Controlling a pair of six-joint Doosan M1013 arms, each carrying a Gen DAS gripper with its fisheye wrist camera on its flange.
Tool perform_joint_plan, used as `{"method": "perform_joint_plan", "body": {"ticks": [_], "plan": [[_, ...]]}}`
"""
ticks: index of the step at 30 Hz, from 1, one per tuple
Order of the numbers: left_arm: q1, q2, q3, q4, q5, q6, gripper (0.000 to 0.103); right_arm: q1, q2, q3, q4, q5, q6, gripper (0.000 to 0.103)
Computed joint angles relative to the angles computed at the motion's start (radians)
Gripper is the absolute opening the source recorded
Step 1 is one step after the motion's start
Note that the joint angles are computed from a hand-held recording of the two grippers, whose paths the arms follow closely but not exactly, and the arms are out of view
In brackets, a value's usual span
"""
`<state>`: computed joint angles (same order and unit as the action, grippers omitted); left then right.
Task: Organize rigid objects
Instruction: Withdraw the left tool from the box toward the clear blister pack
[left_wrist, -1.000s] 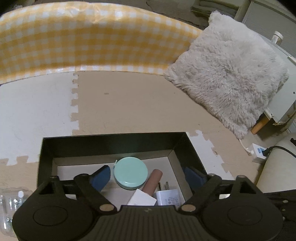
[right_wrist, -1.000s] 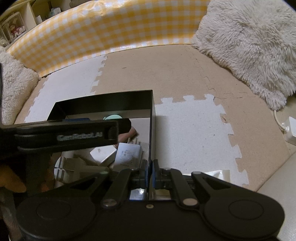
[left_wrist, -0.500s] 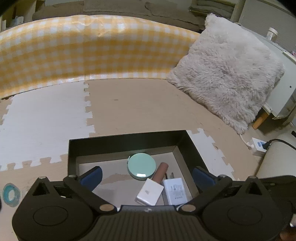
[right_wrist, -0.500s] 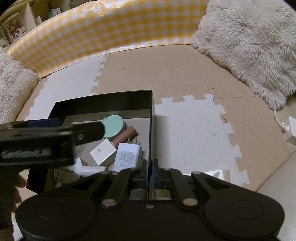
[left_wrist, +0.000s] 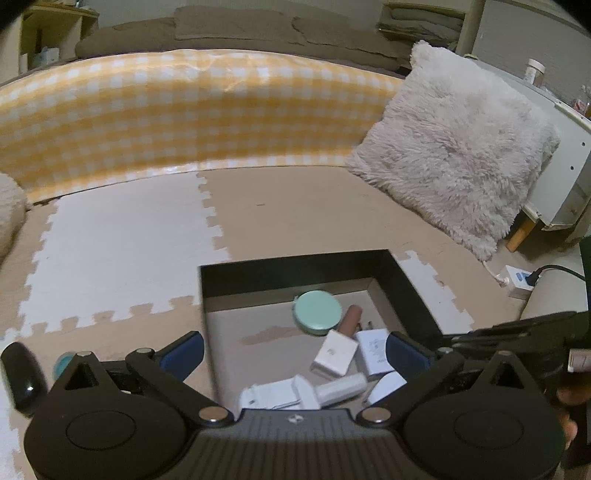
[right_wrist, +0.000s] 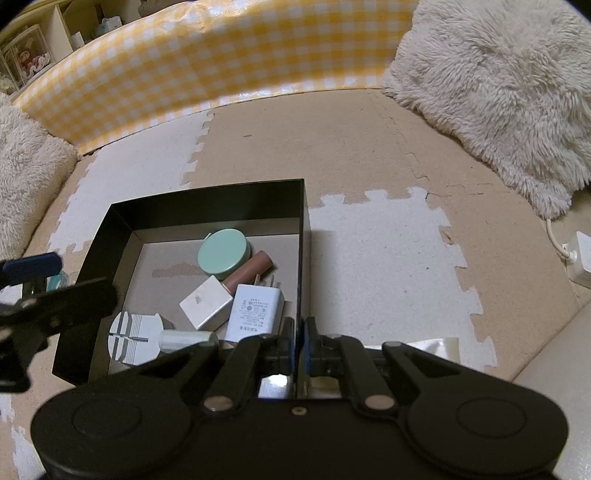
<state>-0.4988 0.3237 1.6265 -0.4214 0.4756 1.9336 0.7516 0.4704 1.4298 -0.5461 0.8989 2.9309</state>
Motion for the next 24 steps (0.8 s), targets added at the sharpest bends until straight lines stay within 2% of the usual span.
{"method": "perform_joint_plan", "body": {"ticks": [12, 15, 17, 20, 24], "plan": [[0.076, -0.057, 0.105, -0.225, -0.079, 0.214, 0.103, 0.000, 0.000, -0.001, 0.000, 0.001, -0.001, 0.005], [0.092, -0.064, 0.123, -0.234, -0.084, 0.233, 0.103, 0.001, 0.000, -0.001, 0.000, 0.002, -0.001, 0.005], [0.099, -0.067, 0.134, -0.199, -0.095, 0.202, 0.103, 0.001, 0.001, -0.002, -0.001, 0.004, -0.001, 0.005], [0.101, -0.069, 0.153, -0.074, -0.126, 0.083, 0.103, 0.001, 0.001, -0.001, -0.001, 0.003, -0.002, 0.005], [0.111, -0.059, 0.161, 0.052, -0.129, -0.101, 0.103, 0.001, 0.002, -0.002, -0.001, 0.005, -0.003, 0.005]]}}
